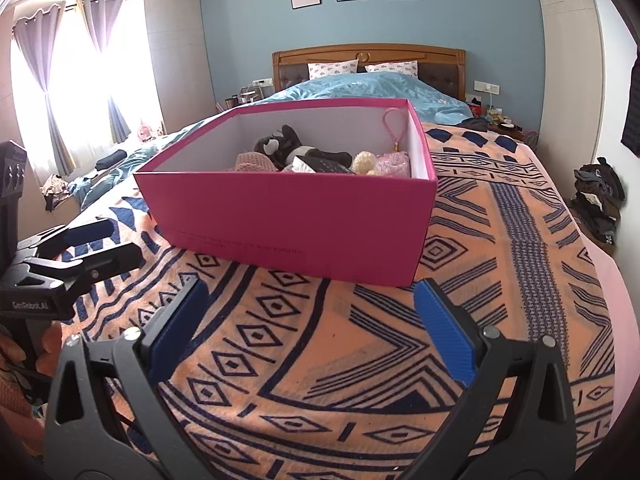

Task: Organize objects

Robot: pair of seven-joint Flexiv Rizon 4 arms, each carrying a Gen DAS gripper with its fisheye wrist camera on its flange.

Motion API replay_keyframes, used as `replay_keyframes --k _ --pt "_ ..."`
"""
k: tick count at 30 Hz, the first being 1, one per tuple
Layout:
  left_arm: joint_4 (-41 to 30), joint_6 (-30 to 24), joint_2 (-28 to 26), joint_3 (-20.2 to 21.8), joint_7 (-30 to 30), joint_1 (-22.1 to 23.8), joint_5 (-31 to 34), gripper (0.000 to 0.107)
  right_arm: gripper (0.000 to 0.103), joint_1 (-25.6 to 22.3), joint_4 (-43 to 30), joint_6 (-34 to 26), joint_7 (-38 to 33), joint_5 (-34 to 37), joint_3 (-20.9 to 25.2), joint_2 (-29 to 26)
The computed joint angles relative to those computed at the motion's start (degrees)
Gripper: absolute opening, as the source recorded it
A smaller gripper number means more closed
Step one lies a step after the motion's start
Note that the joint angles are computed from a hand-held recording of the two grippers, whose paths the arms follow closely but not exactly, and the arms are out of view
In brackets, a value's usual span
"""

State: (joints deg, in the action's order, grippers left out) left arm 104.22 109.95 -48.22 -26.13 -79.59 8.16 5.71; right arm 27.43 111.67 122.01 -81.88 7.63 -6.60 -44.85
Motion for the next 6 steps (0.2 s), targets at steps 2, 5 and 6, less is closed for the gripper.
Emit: replay_keyframes --k 2,5,6 --pt "0.2 1.2 -0.2 0.8 -0.3 -0.5 -0.1 0.103 0.103 0.4 0.0 0.0 0.0 0.5 -0.2 -0.1" --pt "0.3 2.1 -0.1 2.4 -1.0 -1.8 -0.5 0.103 0.103 0.1 0.1 0.1 0.5 0.5 0.3 -0.2" --pt "0.5 2.3 -0.2 2.2 -1.1 -1.6 -0.1 0.103 0.103 0.3 0.2 0.1 0.5 0.7 0.1 -0.2"
